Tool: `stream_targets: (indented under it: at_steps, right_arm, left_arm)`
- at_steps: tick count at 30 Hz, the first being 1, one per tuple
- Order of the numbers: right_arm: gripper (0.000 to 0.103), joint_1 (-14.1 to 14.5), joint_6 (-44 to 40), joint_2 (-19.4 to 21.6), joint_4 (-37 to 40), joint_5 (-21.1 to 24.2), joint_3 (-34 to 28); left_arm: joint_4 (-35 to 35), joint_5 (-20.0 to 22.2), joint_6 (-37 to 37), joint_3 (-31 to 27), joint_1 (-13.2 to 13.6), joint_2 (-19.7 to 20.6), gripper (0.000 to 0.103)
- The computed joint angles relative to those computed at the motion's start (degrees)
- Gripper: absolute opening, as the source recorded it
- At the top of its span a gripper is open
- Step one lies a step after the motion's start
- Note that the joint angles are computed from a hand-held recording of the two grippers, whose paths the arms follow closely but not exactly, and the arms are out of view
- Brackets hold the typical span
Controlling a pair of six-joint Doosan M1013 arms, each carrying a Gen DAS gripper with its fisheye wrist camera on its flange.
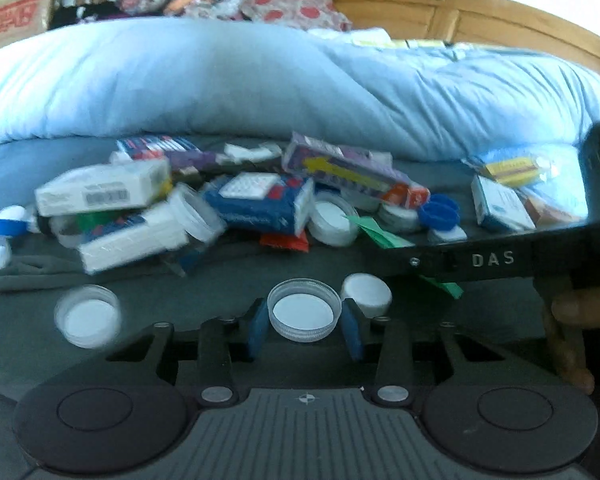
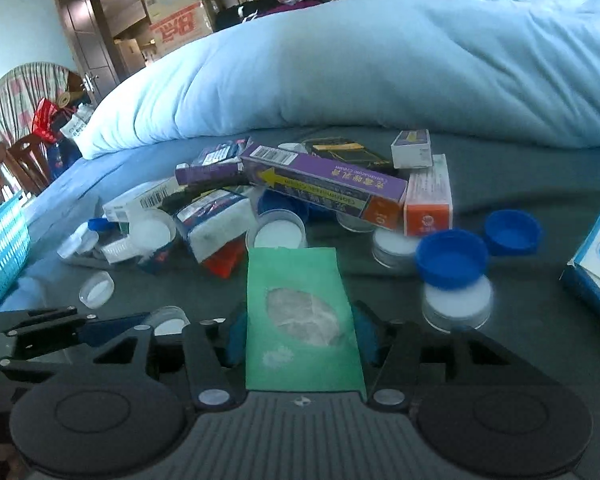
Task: Organize objects
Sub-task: 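Grasp the green packet with the right gripper while the left grasps a clear round lid, then carry the packet and lid over the basket and open both grippers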
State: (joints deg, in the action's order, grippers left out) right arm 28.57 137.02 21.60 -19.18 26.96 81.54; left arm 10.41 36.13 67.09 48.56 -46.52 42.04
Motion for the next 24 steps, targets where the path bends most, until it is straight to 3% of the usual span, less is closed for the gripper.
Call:
stream_targets:
  at_steps: [3,7,12,15,19,24]
  right_arm:
    - [0.053,0.42,3.39,-0.8,-4.65,-0.17,0.33]
    - [0.053,1.15,2.7,-1.5,-7.54,-1.0,-0.89]
    - [0.054,2.83,-3.32,-0.49,-7.26,-2.87,-6.82]
    - [0.054,4.14,-12.45,1.72,-2.85,-3.96,-13.52]
    - [0.054,6.28,-27.33,6.5,9.19,-3.38,-25.69]
    - [0.055,9.02,-40.01,16.96,21.51,6.8,-48.38]
  left_arm:
    - [5.71,-1.88,-6.59,1.77,-0.09,-1.77,0.04]
    - [20.15,-2.49,-20.33,4.5,-0.29,-5.27,0.04]
    - [39.25,1.85,-36.62,7.87,0.26,-10.2,0.04]
    - [49.75,6.87,-46.17,10.51,0.79,-13.56,0.04]
    - [58.3,14.33,-55.31,14.4,1.93,-18.29,0.04]
    - [59.38,20.99,-57.56,17.88,4.03,-22.63,0.04]
